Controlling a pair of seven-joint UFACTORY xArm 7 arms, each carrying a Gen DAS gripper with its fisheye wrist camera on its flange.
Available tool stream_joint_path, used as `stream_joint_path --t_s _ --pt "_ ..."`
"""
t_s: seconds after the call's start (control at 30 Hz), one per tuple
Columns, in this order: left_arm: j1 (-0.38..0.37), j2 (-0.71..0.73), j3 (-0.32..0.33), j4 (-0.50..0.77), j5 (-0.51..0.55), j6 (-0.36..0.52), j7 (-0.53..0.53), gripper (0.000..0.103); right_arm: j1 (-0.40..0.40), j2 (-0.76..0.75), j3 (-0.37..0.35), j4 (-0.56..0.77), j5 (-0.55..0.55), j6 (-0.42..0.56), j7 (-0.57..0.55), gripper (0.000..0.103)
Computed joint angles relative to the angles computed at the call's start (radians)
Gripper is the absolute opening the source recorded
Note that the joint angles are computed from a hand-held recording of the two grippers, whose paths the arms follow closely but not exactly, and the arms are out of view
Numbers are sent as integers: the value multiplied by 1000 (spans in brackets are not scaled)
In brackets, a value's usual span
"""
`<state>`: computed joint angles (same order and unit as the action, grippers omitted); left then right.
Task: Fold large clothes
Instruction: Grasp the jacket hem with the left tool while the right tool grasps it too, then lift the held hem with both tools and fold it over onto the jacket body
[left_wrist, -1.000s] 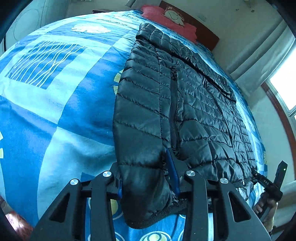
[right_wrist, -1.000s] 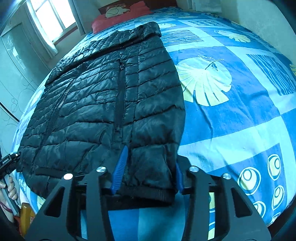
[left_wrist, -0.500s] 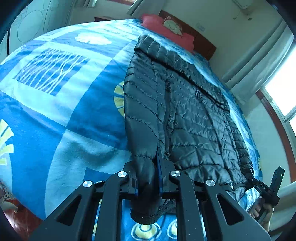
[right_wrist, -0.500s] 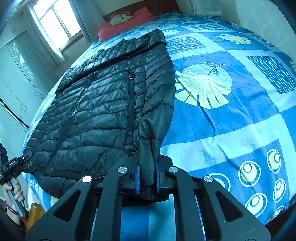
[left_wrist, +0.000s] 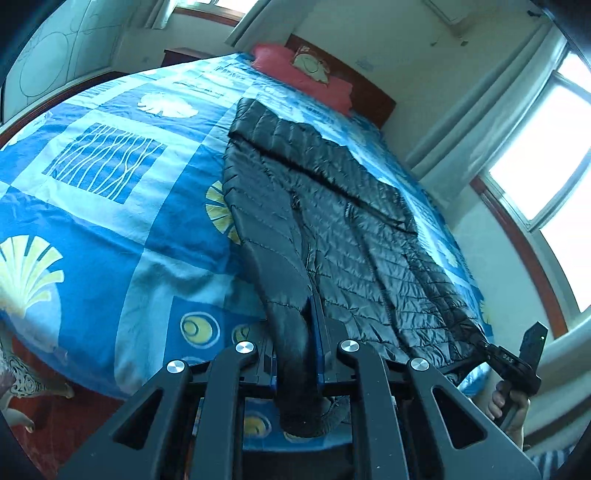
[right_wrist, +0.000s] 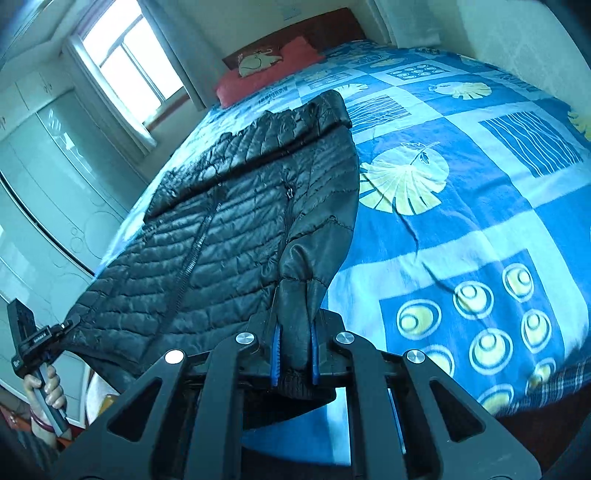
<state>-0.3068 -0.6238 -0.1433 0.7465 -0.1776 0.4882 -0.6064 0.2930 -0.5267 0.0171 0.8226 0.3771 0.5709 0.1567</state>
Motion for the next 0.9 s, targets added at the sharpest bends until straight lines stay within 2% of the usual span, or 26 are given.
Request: stream_joint_path --t_s 0.3,0.57,0.73,0.9 --pt "-18 -99 2 -43 -29 54 -38 13 -11 -81 -14 -20 9 80 33 11" --pt "-19 -179 0 -65 -47 97 -79 13 -7 -138 -20 -45 25 103 56 11" --pt "-25 -206 -10 -69 -45 101 -88 13 23 -156 -58 -72 98 74 52 11" --pt "-41 -200 11 -56 -51 75 -64 13 77 -141 -118 -58 194 29 -15 11"
